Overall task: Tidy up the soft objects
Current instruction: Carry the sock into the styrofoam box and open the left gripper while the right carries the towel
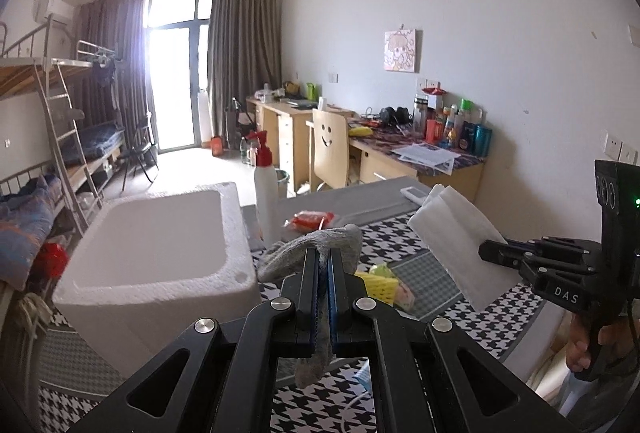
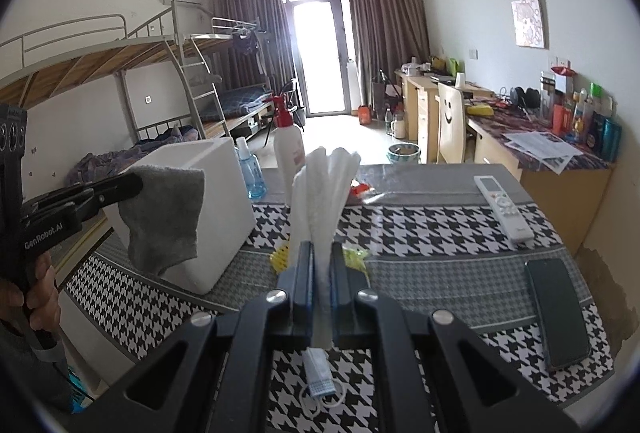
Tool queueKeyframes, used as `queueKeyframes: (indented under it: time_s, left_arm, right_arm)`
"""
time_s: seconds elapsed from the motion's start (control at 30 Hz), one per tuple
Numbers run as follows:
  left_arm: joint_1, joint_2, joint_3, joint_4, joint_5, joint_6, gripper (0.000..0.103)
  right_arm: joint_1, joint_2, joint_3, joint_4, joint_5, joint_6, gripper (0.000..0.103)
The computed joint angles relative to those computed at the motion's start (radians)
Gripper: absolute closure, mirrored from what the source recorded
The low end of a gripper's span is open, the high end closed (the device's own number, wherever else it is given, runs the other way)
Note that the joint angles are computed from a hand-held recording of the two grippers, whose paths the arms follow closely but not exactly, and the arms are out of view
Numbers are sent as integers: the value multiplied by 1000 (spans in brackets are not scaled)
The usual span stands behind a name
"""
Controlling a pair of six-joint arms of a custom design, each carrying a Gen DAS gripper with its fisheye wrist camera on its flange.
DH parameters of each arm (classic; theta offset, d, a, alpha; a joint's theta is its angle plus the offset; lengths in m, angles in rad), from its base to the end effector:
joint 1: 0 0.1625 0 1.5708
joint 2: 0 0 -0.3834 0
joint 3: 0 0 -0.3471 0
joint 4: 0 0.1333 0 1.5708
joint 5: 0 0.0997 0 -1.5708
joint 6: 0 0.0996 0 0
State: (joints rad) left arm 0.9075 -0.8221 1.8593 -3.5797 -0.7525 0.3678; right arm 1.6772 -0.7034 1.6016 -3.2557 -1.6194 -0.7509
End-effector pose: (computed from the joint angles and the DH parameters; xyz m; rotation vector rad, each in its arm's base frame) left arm -0.1763 -0.5602 0.1885 0.6375 2.1328 -1.2719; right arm 0.1967 -0.6322 0.1393 1.0827 -2.4339 1.0280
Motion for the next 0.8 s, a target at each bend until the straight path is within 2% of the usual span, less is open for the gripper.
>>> queueKeyframes:
  time_s: [0.37, 0.57, 0.8]
  left_arm:
    - [-3, -7, -20, -29, 7, 40, 99]
    - [-11, -19, -32, -36, -2, 60, 99]
    - [-30, -19, -56, -65, 20, 104, 99]
  right_arm:
    - [28, 6, -2, -39, 11, -23, 94]
    - [39, 10, -18, -33, 18, -26, 94]
    - [48, 12, -33, -23, 43, -34, 94]
